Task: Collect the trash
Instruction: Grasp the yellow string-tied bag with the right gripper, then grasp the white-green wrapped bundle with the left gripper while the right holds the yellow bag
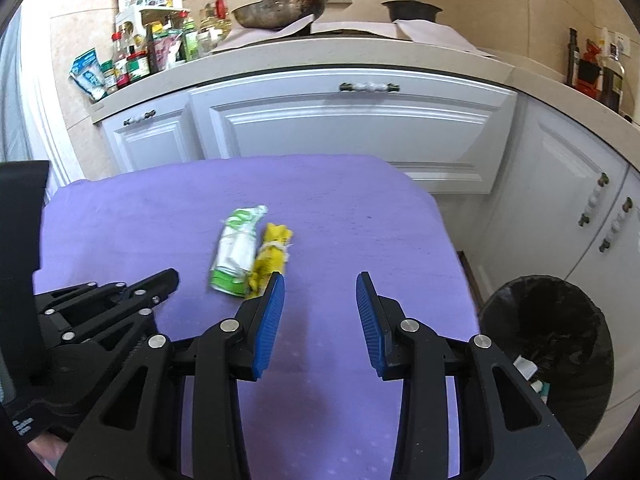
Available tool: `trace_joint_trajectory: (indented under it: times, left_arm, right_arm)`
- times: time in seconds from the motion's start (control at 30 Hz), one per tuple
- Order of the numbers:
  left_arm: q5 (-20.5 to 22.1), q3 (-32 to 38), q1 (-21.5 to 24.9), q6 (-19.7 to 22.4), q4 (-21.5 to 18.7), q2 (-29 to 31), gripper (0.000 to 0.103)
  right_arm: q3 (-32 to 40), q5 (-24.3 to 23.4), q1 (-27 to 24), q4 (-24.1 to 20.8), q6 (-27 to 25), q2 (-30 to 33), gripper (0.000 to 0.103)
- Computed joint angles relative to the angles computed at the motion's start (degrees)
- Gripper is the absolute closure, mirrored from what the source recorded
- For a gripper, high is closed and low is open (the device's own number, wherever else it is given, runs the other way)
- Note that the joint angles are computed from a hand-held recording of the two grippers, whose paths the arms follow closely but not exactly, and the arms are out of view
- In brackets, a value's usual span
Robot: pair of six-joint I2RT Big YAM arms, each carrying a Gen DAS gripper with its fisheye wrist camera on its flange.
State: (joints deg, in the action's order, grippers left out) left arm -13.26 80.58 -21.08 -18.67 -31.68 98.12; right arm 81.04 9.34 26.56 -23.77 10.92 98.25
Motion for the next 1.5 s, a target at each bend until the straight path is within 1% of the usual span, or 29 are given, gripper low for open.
trace_joint_trajectory:
  times: [0.13,0.37,0.53,0.6,0.63,0.7,0.8,0.9,0.97,1.03,1.07,1.13,1.17,1.23,1.3,1.33,1.43,1.5]
  left_arm:
    - [-0.7,-1.4,1.2,0.0,-0.2,-1.1,0.102]
    - [-2.3,-2.8,3.3,-0.4,-0.3,-2.1,0.102]
    - [-2.3,-3.5,4.2,-0.7,-0.2,-2.5,0.102]
    - [-2.3,-3.9,4.4,-0.8,-0.1,-2.8,0.102]
    - [-2.1,-3.9,4.5,-0.9,-0.1,-2.9,0.102]
    - [-1.8,-3.7,4.5,-1.0,-0.3,-2.7,0.102]
    - [-1.8,-3.5,4.2,-1.1,-0.2,-2.5,0.102]
    - [-1.6,-2.9,3.5,-1.0,-0.3,-2.2,0.102]
    - [-1.2,-2.1,2.9,-1.3,-0.4,-1.7,0.098]
    - [-0.7,-1.0,2.1,-1.4,-0.5,-1.1,0.085]
    - [-0.7,-0.2,1.5,-1.4,-0.6,-0.6,0.081]
    - [-0.9,0.9,0.5,-1.2,-0.4,0.2,0.07]
    - [-1.3,1.8,-0.1,-1.0,-0.4,0.9,0.067]
    - [-1.4,3.4,-0.9,-1.1,-0.7,2.1,0.058]
    - [-1.4,5.3,-1.6,-1.6,-1.1,3.5,0.054]
    - [-1.7,6.1,-1.9,-1.8,-1.4,4.1,0.049]
    - [-3.0,8.7,-2.5,-1.9,-2.1,6.2,0.045]
    - [-3.5,10.6,-2.7,-2.1,-3.1,7.7,0.04]
  right_arm:
    - [2.2,-1.5,0.6,-0.9,0.9,1.8,0.065]
    - [7.8,-1.1,1.5,-3.6,1.0,5.9,0.065]
    - [11.5,-0.1,1.8,-7.3,1.2,8.8,0.065]
    - [12.1,0.0,1.7,-8.1,1.6,9.4,0.071]
    - [12.2,-0.4,1.6,-8.3,1.8,9.5,0.078]
    - [12.6,-0.9,1.4,-8.8,1.9,9.8,0.083]
    - [12.2,-1.5,1.2,-8.6,1.8,9.6,0.085]
    - [10.9,-0.6,1.2,-7.2,1.5,8.6,0.085]
    - [9.8,0.6,1.0,-6.0,0.9,7.6,0.085]
    - [8.9,1.2,0.6,-5.2,0.6,6.8,0.085]
    - [8.3,1.3,0.2,-4.8,0.6,6.2,0.085]
    - [7.5,1.4,-0.6,-4.3,0.8,5.5,0.085]
    - [7.0,1.4,-1.1,-3.9,0.9,5.0,0.085]
    - [6.4,1.5,-1.9,-3.6,1.0,4.4,0.085]
    - [5.4,1.4,-2.8,-2.9,1.3,3.7,0.085]
    - [5.2,1.3,-3.1,-2.7,1.4,3.5,0.085]
    - [4.2,1.0,-4.3,-2.0,1.4,2.8,0.085]
    - [3.6,0.5,-5.0,-1.5,1.5,2.4,0.085]
